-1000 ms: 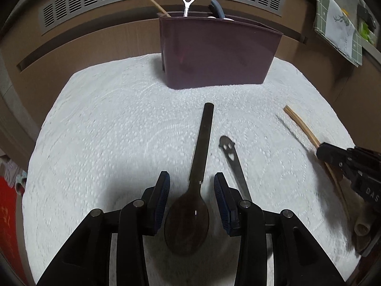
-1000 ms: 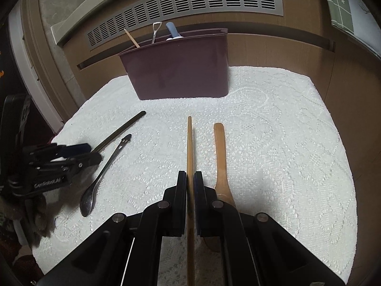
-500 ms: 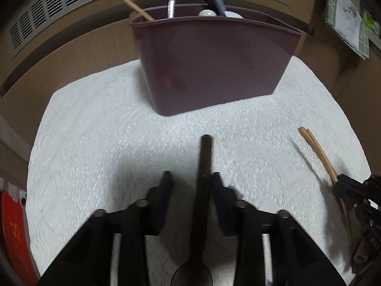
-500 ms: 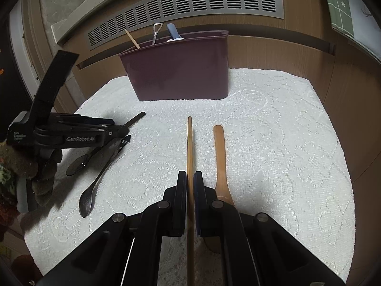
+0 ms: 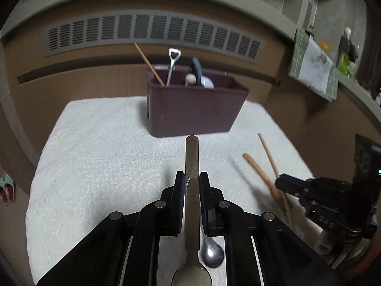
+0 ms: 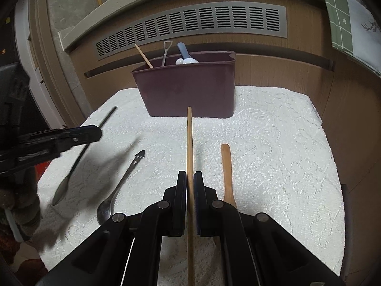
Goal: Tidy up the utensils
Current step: 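Lift the metal spoon and chopstick over the caddy and release both inside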
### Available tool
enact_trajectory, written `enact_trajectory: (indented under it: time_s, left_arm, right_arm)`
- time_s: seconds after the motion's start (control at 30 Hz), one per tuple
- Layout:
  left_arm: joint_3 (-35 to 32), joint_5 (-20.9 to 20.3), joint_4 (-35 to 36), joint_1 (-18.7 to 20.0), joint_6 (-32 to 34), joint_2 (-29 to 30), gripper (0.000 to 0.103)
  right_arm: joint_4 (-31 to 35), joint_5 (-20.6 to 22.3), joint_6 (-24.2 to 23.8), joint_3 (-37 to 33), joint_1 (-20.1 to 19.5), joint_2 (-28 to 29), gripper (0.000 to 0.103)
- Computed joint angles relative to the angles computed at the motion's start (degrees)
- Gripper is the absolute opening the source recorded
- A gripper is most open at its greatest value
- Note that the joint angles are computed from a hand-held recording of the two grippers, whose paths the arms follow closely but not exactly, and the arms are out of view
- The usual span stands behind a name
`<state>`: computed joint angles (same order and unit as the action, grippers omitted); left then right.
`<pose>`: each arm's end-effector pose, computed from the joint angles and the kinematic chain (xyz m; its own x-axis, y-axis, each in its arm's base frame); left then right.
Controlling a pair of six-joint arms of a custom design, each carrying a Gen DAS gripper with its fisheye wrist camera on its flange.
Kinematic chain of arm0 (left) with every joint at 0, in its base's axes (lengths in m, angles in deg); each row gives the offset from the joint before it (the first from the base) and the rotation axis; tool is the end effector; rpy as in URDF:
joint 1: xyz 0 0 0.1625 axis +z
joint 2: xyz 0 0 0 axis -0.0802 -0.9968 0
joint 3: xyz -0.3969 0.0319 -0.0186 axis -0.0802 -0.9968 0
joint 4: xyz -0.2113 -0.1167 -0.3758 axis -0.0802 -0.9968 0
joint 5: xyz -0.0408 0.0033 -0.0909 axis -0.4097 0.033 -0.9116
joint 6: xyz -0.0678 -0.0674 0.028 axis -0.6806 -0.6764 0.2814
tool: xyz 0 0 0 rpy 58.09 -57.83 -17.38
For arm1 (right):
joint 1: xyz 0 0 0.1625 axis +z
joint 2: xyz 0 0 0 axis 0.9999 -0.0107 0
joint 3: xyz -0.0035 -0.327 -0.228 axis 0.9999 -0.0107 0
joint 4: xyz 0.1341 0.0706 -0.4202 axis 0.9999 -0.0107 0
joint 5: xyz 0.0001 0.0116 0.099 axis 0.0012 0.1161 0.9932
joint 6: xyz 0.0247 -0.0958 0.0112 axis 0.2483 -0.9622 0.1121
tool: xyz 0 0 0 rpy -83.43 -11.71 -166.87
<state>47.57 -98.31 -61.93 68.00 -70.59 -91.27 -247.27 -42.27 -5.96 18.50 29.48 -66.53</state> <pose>-0.0734 -0.5715 0.4296 -0.8286 0.1518 -0.5388 0.4871 0.6700 -0.5602 0.4316 -0.6014 0.0149 -0.7477 -0.4131 0.5198 -0.6407 0.6545 -0.4015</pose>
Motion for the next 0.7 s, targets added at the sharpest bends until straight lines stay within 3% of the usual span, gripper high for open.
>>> enact_trajectory:
  time_s: [0.5, 0.7]
  left_arm:
    - [0.18, -1.45, -4.17, -2.49, 1.17, -3.49, 0.012]
    - [-3.6, -3.1, -15.42, -5.27, 8.04, -0.2, 0.012]
  right_arm:
    - [-2.18, -2.26, -2.84, -1.76, 3.05, -0.19, 0.006]
    - [-6.38, -1.47, -6.08, -6.62, 4.77, 0.75, 0.006]
